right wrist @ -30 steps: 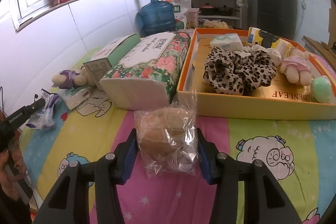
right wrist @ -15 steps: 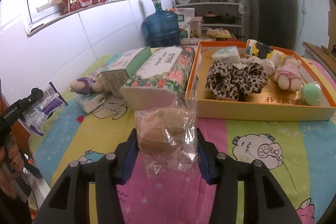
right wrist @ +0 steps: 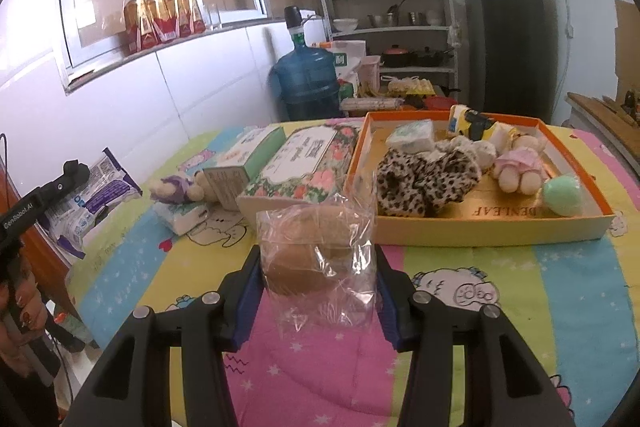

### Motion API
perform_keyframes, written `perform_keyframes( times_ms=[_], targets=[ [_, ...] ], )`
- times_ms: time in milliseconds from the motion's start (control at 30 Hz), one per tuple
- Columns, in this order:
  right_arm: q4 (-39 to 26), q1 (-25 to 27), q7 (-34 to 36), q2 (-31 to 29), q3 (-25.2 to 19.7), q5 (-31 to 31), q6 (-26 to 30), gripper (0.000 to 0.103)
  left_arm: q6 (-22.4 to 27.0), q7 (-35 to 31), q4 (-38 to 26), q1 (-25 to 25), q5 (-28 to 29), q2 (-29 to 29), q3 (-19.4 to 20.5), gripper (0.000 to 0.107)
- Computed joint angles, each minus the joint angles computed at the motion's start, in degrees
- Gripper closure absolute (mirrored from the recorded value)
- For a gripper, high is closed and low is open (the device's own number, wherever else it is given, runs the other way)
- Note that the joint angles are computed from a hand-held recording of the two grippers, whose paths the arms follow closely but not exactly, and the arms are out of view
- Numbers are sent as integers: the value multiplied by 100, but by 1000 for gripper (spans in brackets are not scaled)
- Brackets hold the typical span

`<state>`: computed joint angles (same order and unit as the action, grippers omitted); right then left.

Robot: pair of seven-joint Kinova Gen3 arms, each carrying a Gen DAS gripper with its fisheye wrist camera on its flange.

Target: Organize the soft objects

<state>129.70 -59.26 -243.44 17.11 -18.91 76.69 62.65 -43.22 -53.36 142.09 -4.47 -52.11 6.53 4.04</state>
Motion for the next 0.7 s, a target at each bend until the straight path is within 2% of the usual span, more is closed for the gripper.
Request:
perform_keyframes(
  times_ms=[267, 700],
  targets=[
    [302, -125, -232, -260, -123, -295, 312, 53, 334, 153, -262, 622, 145, -82, 371, 101],
    [899, -23, -497, -782, -336, -631, 516, 53, 1126, -344, -936, 1846, 1284, 147, 952, 101]
  ],
)
